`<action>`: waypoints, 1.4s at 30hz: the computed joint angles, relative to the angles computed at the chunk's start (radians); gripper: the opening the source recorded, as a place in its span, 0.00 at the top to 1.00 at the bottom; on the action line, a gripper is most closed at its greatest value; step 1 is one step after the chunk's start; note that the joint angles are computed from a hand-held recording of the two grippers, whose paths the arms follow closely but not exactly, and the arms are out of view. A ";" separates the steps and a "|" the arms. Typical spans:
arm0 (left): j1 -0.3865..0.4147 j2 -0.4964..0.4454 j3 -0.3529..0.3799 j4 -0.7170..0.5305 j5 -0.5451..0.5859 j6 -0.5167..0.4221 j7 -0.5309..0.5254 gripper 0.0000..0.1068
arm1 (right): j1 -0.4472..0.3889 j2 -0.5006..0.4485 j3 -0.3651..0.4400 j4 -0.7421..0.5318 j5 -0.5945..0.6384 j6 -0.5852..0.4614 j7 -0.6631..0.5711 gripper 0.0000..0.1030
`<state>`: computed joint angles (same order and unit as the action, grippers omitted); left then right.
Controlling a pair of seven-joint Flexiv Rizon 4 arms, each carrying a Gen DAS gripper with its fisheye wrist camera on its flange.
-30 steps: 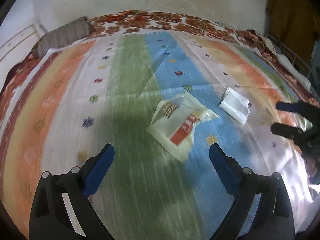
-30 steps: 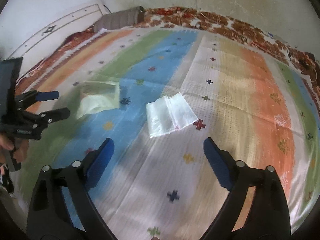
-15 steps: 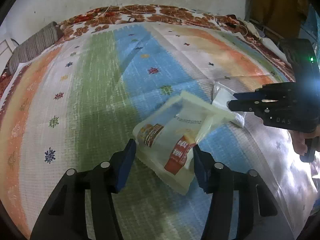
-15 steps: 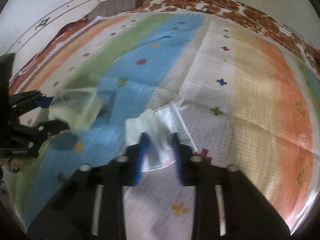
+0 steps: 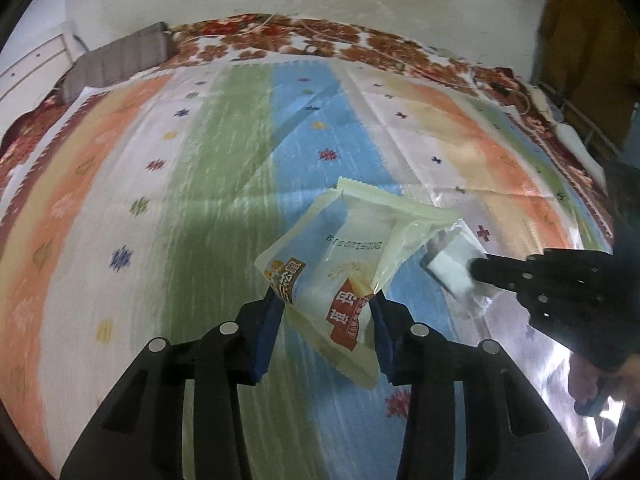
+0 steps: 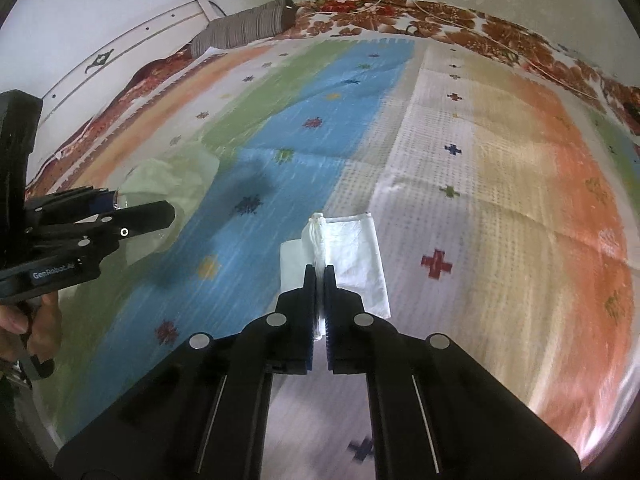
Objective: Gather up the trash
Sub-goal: 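Close the left tool on the yellowish wrapper while the right tool grasps the white tissue, then carry the wrapper and white tissue over the bin with both tools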
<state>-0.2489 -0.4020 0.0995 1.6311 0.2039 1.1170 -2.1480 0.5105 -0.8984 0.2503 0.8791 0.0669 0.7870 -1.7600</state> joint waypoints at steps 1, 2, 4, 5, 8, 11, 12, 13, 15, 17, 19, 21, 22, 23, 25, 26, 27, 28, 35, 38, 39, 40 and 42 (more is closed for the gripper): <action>-0.014 0.006 0.008 -0.003 0.008 -0.022 -0.021 0.63 | 0.002 0.020 -0.007 0.033 -0.002 0.017 0.007 0.97; -0.019 0.012 0.010 -0.001 0.012 -0.035 -0.035 0.63 | 0.003 0.044 -0.015 0.072 -0.009 0.036 0.013 0.97; -0.046 0.033 0.021 -0.003 0.039 -0.086 -0.094 0.64 | 0.000 0.091 -0.018 0.144 -0.017 0.069 0.026 0.97; -0.049 0.040 0.018 -0.001 0.049 -0.098 -0.111 0.64 | -0.001 0.115 -0.020 0.181 -0.023 0.088 0.036 0.97; -0.068 0.076 0.010 0.002 0.089 -0.159 -0.182 0.65 | -0.011 0.176 -0.018 0.268 -0.037 0.120 0.070 0.97; -0.078 0.118 -0.009 0.011 0.121 -0.218 -0.250 0.65 | -0.022 0.251 -0.014 0.365 -0.051 0.149 0.104 0.97; -0.083 0.137 -0.016 0.016 0.130 -0.238 -0.282 0.65 | -0.025 0.277 -0.011 0.397 -0.055 0.162 0.111 0.97; -0.081 0.148 -0.026 0.020 0.135 -0.249 -0.301 0.66 | -0.032 0.299 -0.004 0.422 -0.056 0.168 0.114 0.97; -0.081 0.172 -0.050 0.029 0.131 -0.285 -0.337 0.67 | -0.045 0.350 0.006 0.472 -0.052 0.177 0.130 0.97; -0.083 0.195 -0.069 0.037 0.137 -0.307 -0.376 0.69 | -0.061 0.393 0.019 0.511 -0.037 0.183 0.142 0.97; -0.097 0.226 -0.085 0.043 0.156 -0.343 -0.452 0.69 | -0.066 0.447 0.018 0.565 -0.046 0.187 0.152 0.97; -0.094 0.244 -0.107 0.055 0.152 -0.347 -0.467 0.70 | -0.072 0.484 0.019 0.607 -0.050 0.198 0.156 0.97; -0.100 0.252 -0.118 0.050 0.169 -0.368 -0.478 0.70 | -0.080 0.502 0.024 0.623 -0.040 0.197 0.157 0.97; -0.105 0.260 -0.126 0.046 0.188 -0.386 -0.487 0.71 | -0.096 0.525 0.036 0.643 -0.012 0.194 0.156 0.97; -0.113 0.284 -0.143 0.057 0.200 -0.395 -0.511 0.71 | -0.123 0.574 0.054 0.688 0.043 0.188 0.146 0.97; -0.115 0.300 -0.150 0.070 0.198 -0.391 -0.530 0.71 | -0.126 0.592 0.053 0.708 0.049 0.189 0.144 0.97; -0.118 0.317 -0.157 0.082 0.201 -0.390 -0.554 0.71 | -0.128 0.613 0.052 0.731 0.054 0.193 0.138 0.97; -0.117 0.328 -0.164 0.090 0.202 -0.389 -0.568 0.71 | -0.128 0.632 0.050 0.753 0.054 0.200 0.131 0.97; -0.134 0.388 -0.234 0.088 0.243 -0.432 -0.636 0.71 | -0.150 0.776 0.045 0.865 0.117 0.208 0.038 0.97; -0.152 0.402 -0.264 0.065 0.307 -0.477 -0.717 0.71 | -0.144 0.823 0.033 0.899 0.131 0.183 0.037 0.97; -0.159 0.403 -0.273 0.065 0.311 -0.472 -0.737 0.71 | -0.141 0.840 0.029 0.909 0.132 0.170 0.044 0.97; -0.163 0.402 -0.276 0.071 0.297 -0.451 -0.736 0.71 | -0.137 0.859 0.026 0.924 0.126 0.167 0.051 0.97; -0.175 0.401 -0.284 0.088 0.264 -0.409 -0.730 0.71 | -0.131 0.907 0.023 0.955 0.137 0.180 0.039 0.97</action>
<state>-0.4243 -0.0011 -0.1847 1.7188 0.4676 0.7078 -2.8784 0.3794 0.0081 0.2737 1.8344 0.2041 0.9669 -1.7215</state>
